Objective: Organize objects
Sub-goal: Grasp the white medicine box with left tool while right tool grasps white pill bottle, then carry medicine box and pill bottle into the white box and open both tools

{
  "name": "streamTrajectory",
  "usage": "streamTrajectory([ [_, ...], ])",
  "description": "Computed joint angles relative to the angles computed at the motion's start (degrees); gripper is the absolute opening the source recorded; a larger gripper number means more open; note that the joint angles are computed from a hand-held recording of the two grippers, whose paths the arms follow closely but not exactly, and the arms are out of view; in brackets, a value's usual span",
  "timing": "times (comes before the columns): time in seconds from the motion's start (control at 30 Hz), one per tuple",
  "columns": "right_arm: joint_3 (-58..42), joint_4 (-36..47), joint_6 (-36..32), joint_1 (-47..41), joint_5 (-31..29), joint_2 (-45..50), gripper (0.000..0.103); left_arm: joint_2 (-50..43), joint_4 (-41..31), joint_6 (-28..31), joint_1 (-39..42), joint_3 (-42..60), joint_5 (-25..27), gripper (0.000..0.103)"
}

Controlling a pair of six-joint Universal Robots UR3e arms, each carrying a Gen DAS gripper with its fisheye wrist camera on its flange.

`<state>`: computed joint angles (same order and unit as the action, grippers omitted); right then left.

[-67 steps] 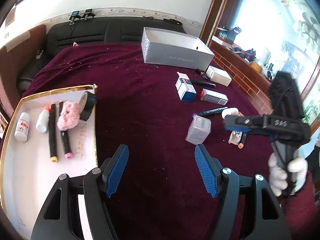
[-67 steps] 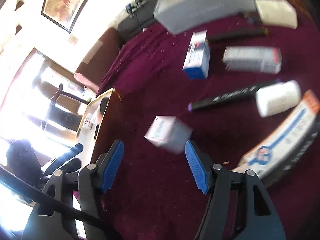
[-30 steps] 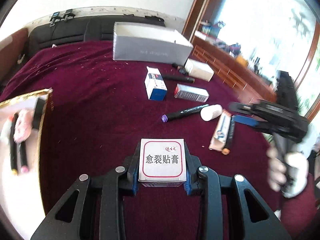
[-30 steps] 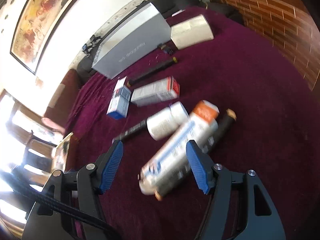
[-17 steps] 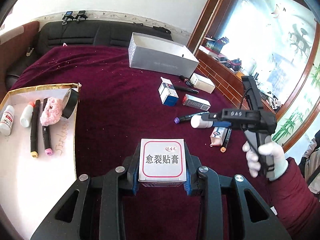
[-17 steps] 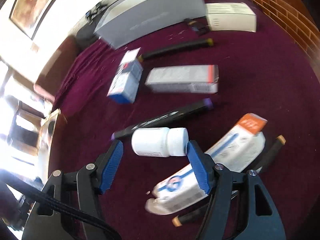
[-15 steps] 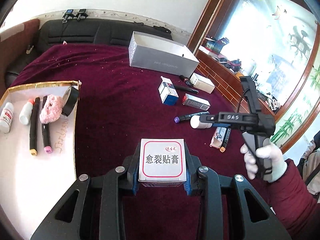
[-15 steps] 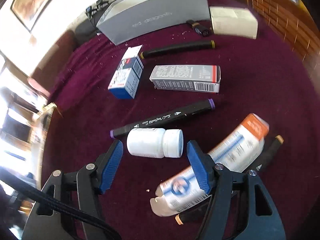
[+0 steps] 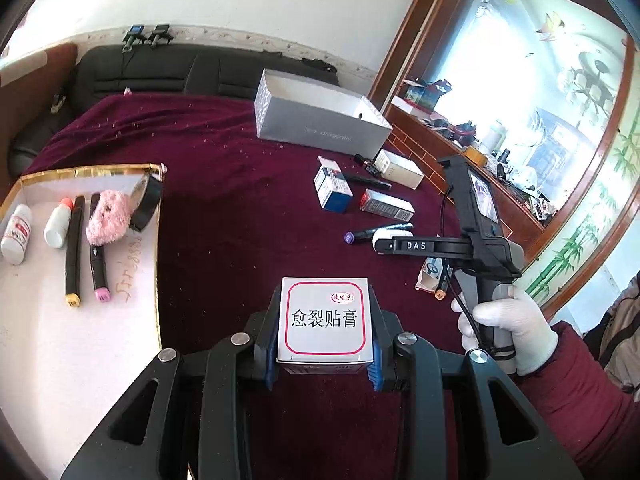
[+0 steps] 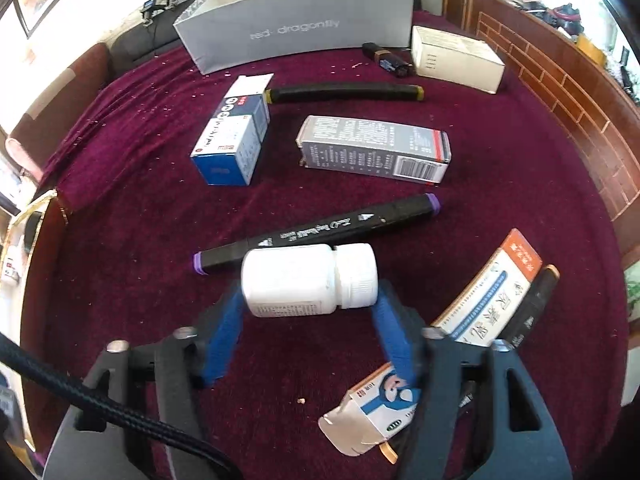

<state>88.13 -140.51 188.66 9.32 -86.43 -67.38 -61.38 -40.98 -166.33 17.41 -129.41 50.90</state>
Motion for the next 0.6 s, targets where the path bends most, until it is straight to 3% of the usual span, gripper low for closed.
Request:
streamTrajectory([
  [0.13,2.4,0.2,0.8,0.2,1.4,-3.0,0.057,1.3,-2.1,2.7,2.0,0.6,-1.6,0.029],
  [0.27,3.6,1.1,1.2,1.1,4.5,-6.5,0.057,7.9,-13.3,10.1,10.2,1.2,-7.1,0.029],
  [0.37,2.0,2.2,1.9,2.8,6.7,-7.1,0.057,14.5,-27.8,19.3,20.2,2.8,-12.1,0.029],
  [0.47,-2.0,3.6,2.6,6.3,7.7,-6.0,0.057,20.6,-48.0,33.7,33.0,6.6,-16.0,0.029],
  [0.6,-9.6,5.4,3.9,11.4,8.6,-2.2,0.057,22.4,-67.7,49.8,47.0,11.9,-16.9,0.029],
])
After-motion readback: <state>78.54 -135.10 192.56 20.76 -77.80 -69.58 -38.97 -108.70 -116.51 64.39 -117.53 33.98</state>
